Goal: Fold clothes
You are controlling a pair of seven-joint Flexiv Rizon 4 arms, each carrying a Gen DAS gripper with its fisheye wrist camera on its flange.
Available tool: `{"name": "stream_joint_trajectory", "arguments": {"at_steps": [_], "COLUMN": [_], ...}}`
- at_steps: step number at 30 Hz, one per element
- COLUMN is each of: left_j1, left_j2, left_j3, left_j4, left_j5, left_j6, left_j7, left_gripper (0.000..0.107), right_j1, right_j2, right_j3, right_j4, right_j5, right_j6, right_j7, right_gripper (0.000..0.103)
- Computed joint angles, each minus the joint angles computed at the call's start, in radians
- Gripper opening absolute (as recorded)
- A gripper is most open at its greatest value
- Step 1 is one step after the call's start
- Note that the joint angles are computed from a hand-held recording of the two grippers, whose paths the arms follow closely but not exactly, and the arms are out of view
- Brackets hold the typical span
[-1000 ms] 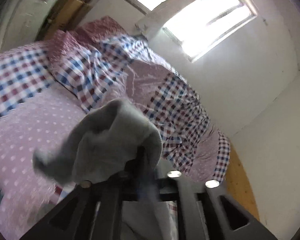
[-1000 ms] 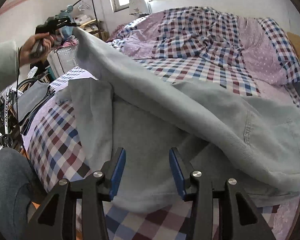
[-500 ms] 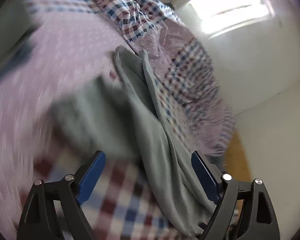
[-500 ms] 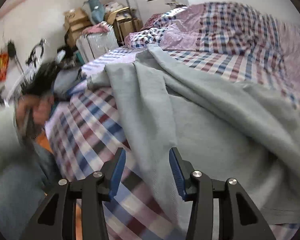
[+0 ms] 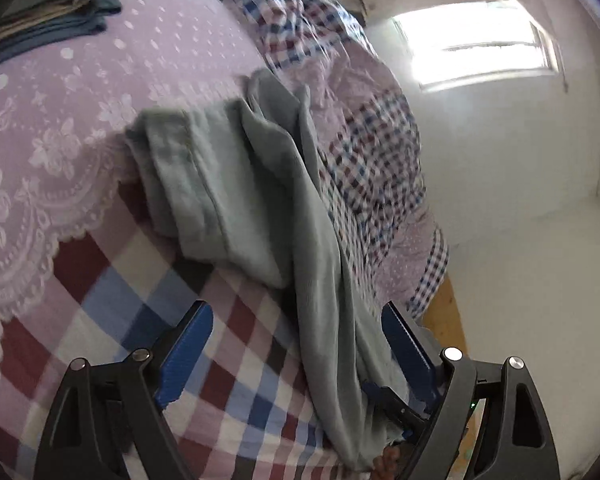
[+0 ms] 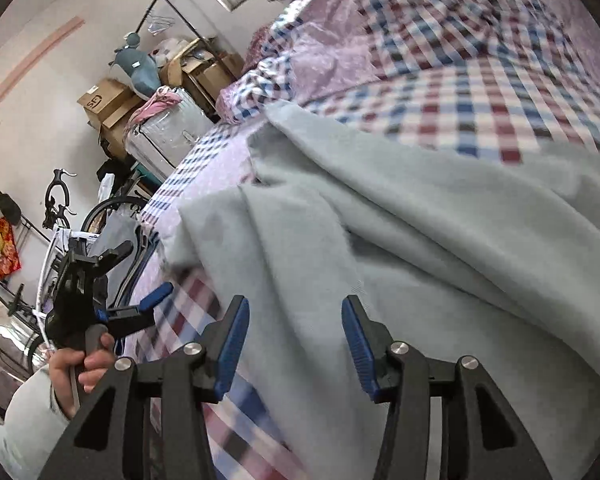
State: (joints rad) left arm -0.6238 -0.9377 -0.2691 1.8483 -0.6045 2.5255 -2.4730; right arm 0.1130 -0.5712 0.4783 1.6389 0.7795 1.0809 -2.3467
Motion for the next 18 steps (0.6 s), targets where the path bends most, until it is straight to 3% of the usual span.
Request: {"name": "stream_joint_trajectory", "arguments": {"at_steps": [5, 8, 15, 18], "left_j1": [0.005, 0.012, 0.043, 0.067], "left_j2": [-0.023, -0.032, -0.058, -0.062], "left_j3": [-0.012, -0.024, -0.04, -0.054], "left_j4": [0.023, 0.025, 0.01, 0.019], "left_j5": [-0.025, -0.027, 0.043, 0.077], "left_j6": [0.126, 0.166, 0.196, 0.179], "left_j7": [-0.085, -0.124, -0.18, -0.216], "left_gripper": [0.074, 0.071, 0.07, 0.061], "right_j1": [0.192, 0.315, 0.642, 0.768], "right_j2": [0.02, 0.001, -0.069, -0.093], "right_j3": [-0.064, -0.132, -0.434, -0.591], "right_j4": [0.063, 0.083, 0.108, 0.144], "right_j5": [-0.185, -0.325, -0.645, -0.738], "right_j6": [0.185, 0.284, 0.379, 0.422], "right_j7": [0.07, 0.16, 0.402, 0.507], "right_gripper": [0.052, 0.052, 0.049, 0.03]}}
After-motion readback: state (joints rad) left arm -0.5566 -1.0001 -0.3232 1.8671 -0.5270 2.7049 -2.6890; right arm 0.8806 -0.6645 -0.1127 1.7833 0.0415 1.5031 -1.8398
